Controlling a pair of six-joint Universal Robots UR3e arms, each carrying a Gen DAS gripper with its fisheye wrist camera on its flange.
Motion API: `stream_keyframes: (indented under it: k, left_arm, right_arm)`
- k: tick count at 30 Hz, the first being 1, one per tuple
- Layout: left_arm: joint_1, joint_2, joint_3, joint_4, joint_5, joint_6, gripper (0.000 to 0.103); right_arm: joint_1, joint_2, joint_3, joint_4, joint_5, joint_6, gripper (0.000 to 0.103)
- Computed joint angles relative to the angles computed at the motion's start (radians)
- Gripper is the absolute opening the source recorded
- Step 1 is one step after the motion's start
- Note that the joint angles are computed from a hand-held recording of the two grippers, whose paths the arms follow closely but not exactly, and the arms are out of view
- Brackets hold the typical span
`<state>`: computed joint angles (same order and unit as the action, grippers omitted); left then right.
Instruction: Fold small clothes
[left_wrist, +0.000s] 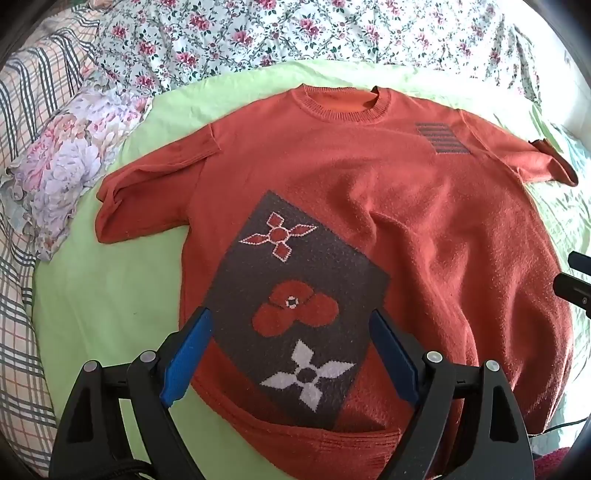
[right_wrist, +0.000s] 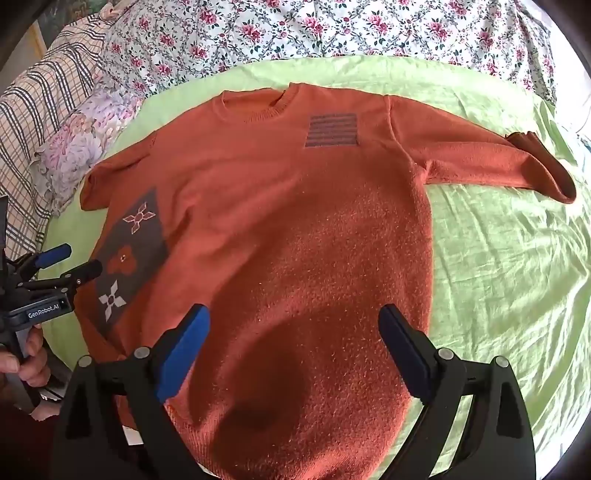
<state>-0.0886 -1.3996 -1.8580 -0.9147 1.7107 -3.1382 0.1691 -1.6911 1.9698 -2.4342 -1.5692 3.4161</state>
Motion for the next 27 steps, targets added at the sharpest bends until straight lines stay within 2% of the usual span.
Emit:
stream_keyframes:
  k: [8,10,19,27]
  left_arm:
    - [-0.010,-0.030,0.001,0.025,-0.001,-0.015,0.087]
    - [0.002,-0.008,-0.004,0.007,-0.013,-0.006,0.087]
    - [-0.003,-0.020,0.000,0.025,-0.002,0.005,0.087]
    - [-0.017,-0.031,-0.002,0.043,0.013,-0.003,0.087]
  right_arm:
    - [-0.005,0.013,-0.007,-0.002,0.002,-0.006,0.093]
    - [0.009,0.013,-0.045,0.038,-0.005,0.006,0.093]
    - [-0.006,0.029,0.001,-0.028,0.017,-0.003,0.093]
    - [-0.001,0.039,-0.006,-0.028,0.006,-0.006,0.093]
